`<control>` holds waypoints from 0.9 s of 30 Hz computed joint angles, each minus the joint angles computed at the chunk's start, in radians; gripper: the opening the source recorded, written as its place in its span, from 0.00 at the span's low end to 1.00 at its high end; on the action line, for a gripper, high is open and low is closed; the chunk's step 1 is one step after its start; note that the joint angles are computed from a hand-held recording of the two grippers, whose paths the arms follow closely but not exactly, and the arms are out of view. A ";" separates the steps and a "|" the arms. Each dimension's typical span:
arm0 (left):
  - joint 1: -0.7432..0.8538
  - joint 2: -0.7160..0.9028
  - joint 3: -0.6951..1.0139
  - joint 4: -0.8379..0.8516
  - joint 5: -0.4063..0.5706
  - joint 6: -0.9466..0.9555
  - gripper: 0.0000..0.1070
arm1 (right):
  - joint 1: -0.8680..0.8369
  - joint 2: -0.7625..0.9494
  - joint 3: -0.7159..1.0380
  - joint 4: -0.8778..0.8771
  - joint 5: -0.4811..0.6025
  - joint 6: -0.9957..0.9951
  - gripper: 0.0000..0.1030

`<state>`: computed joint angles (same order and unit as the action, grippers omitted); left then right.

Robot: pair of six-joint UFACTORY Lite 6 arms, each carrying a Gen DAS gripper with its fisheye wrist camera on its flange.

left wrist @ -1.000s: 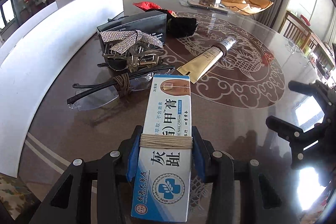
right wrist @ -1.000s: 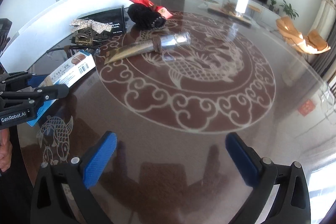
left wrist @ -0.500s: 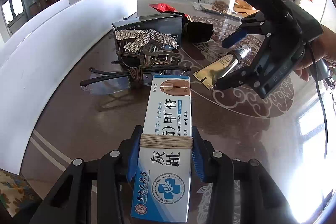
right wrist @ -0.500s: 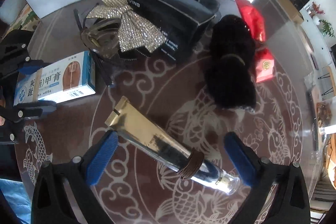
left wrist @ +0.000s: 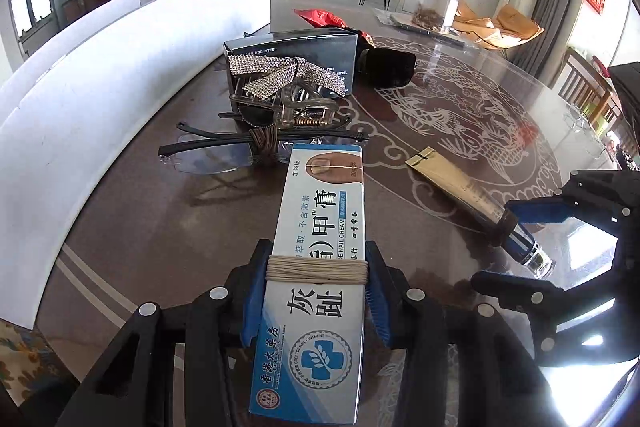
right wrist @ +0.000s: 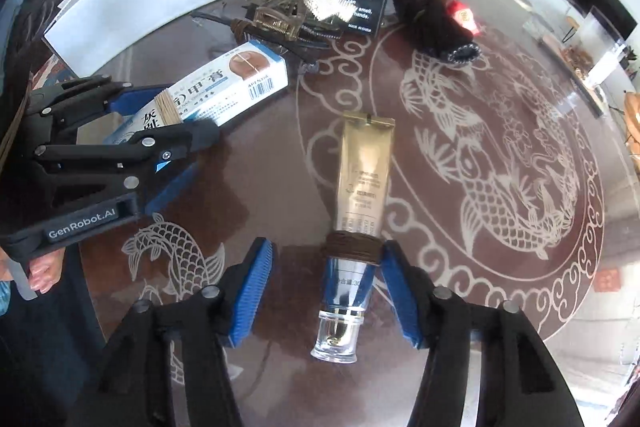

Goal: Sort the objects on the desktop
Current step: 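Lift the nail cream box with the left gripper while the right tool moves to the glass bottle, then lower the right gripper onto the glass bottle and close it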

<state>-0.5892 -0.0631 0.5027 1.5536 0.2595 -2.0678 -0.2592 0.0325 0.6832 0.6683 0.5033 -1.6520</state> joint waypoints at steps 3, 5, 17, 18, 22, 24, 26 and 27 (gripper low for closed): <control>-0.024 0.019 0.014 -0.034 0.030 0.031 0.42 | -0.080 -0.034 -0.106 0.280 -0.037 -0.311 1.00; -0.030 0.024 0.017 -0.040 0.033 0.047 0.45 | -0.140 0.015 -0.096 0.367 0.040 -0.389 1.00; -0.018 0.100 0.065 -0.136 0.059 0.125 0.96 | -0.177 -0.030 -0.208 0.610 0.071 -0.649 1.00; -0.019 0.099 0.064 -0.132 0.061 0.120 0.96 | -0.177 -0.031 -0.209 0.612 0.072 -0.650 1.00; -0.023 0.099 0.061 -0.114 0.064 0.100 0.96 | -0.170 0.024 -0.177 0.653 0.065 -0.690 1.00; -0.025 0.100 0.061 -0.112 0.065 0.096 0.96 | -0.170 0.025 -0.177 0.655 0.065 -0.691 1.00; -0.026 0.100 0.061 -0.112 0.066 0.095 0.96 | -0.169 0.024 -0.177 0.654 0.064 -0.690 1.00; -0.026 0.100 0.061 -0.112 0.066 0.095 0.96 | -0.169 0.025 -0.177 0.654 0.064 -0.690 1.00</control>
